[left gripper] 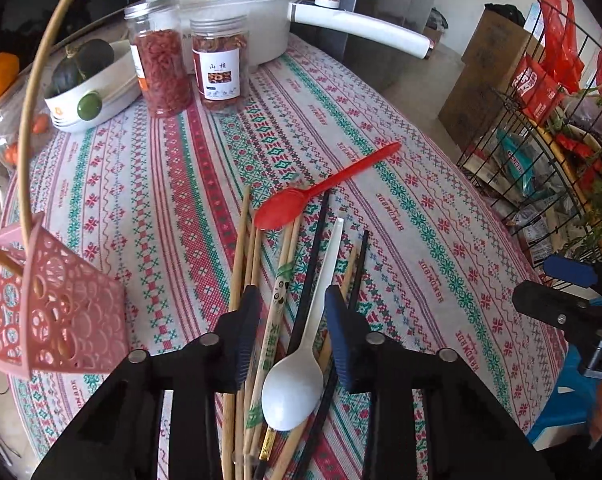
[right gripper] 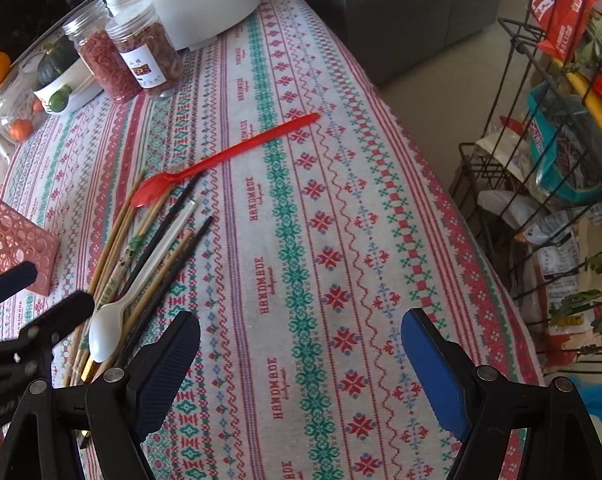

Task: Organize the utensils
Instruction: 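Return the left gripper to the pile and grasp the paper-wrapped chopstick, then grasp a black chopstick with the right gripper while the left gripper lifts its chopstick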

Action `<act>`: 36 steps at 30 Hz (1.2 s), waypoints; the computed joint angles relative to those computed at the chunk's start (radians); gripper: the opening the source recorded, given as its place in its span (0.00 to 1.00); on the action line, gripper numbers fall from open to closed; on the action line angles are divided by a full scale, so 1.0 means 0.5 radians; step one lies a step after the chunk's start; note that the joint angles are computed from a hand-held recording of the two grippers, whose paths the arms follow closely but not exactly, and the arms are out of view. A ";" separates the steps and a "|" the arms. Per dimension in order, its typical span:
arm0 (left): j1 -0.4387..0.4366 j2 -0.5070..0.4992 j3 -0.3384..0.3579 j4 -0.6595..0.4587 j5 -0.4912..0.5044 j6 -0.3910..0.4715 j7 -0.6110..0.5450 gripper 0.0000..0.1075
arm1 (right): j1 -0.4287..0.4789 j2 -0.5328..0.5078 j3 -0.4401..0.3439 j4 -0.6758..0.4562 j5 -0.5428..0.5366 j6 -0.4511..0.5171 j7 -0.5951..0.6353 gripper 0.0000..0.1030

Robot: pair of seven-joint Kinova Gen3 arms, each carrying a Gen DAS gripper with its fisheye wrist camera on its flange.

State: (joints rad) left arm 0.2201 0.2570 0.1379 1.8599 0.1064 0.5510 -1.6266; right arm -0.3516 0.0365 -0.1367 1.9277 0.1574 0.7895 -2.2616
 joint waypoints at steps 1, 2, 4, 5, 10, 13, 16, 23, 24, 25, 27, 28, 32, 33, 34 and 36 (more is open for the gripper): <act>-0.014 0.028 0.010 -0.008 0.015 -0.007 -0.026 0.21 | 0.010 0.000 0.007 0.003 -0.017 -0.003 0.016 0.84; -0.013 0.052 0.009 -0.016 0.017 -0.018 -0.028 0.19 | 0.023 0.003 0.015 0.003 -0.040 -0.007 0.042 0.84; 0.001 0.101 -0.003 -0.044 -0.002 -0.019 -0.016 0.14 | 0.048 0.010 0.028 0.003 -0.094 -0.015 0.098 0.84; 0.025 0.125 -0.023 -0.061 -0.033 -0.014 0.014 0.14 | 0.060 0.015 0.033 0.003 -0.120 -0.022 0.125 0.84; 0.024 0.217 -0.023 -0.121 -0.062 0.023 0.019 0.11 | 0.088 0.046 0.045 -0.015 -0.183 -0.031 0.206 0.84; -0.009 0.249 -0.003 -0.166 -0.027 0.071 -0.008 0.12 | 0.090 0.059 0.046 -0.020 -0.194 -0.032 0.229 0.84; -0.012 0.276 0.002 -0.211 -0.025 0.117 -0.028 0.11 | 0.092 0.069 0.050 -0.020 -0.202 -0.033 0.245 0.84; -0.130 0.161 0.055 -0.101 0.104 0.077 -0.164 0.04 | 0.086 0.117 0.055 -0.029 -0.216 -0.018 0.230 0.84; -0.157 0.126 0.067 -0.080 0.144 0.080 -0.203 0.04 | 0.083 0.126 0.056 -0.034 -0.217 -0.012 0.222 0.84; -0.176 0.089 0.073 -0.060 0.176 0.082 -0.239 0.04 | 0.080 0.137 0.057 -0.039 -0.220 -0.007 0.215 0.84; -0.211 0.008 0.081 -0.011 0.242 0.083 -0.326 0.04 | 0.077 0.155 0.058 -0.049 -0.232 -0.001 0.206 0.84; -0.231 -0.038 0.082 0.018 0.282 0.081 -0.373 0.04 | 0.073 0.166 0.058 -0.056 -0.237 0.002 0.202 0.84; -0.327 -0.219 0.060 0.117 0.510 0.115 -0.606 0.04 | 0.037 0.216 0.049 -0.096 -0.239 0.017 0.164 0.84; -0.346 -0.260 0.043 0.138 0.564 0.133 -0.671 0.04 | 0.024 0.235 0.046 -0.111 -0.237 0.025 0.154 0.84; -0.364 -0.293 0.022 0.155 0.620 0.161 -0.738 0.04 | 0.007 0.253 0.043 -0.125 -0.232 0.033 0.141 0.84; -0.392 -0.341 -0.028 0.175 0.716 0.223 -0.850 0.04 | -0.026 0.295 0.036 -0.160 -0.227 0.050 0.117 0.84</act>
State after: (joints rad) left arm 0.0240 0.0866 0.1242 1.9476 0.4643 0.6623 -2.0518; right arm -0.3644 0.1839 -0.1184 1.8479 0.0441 0.8145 -2.2031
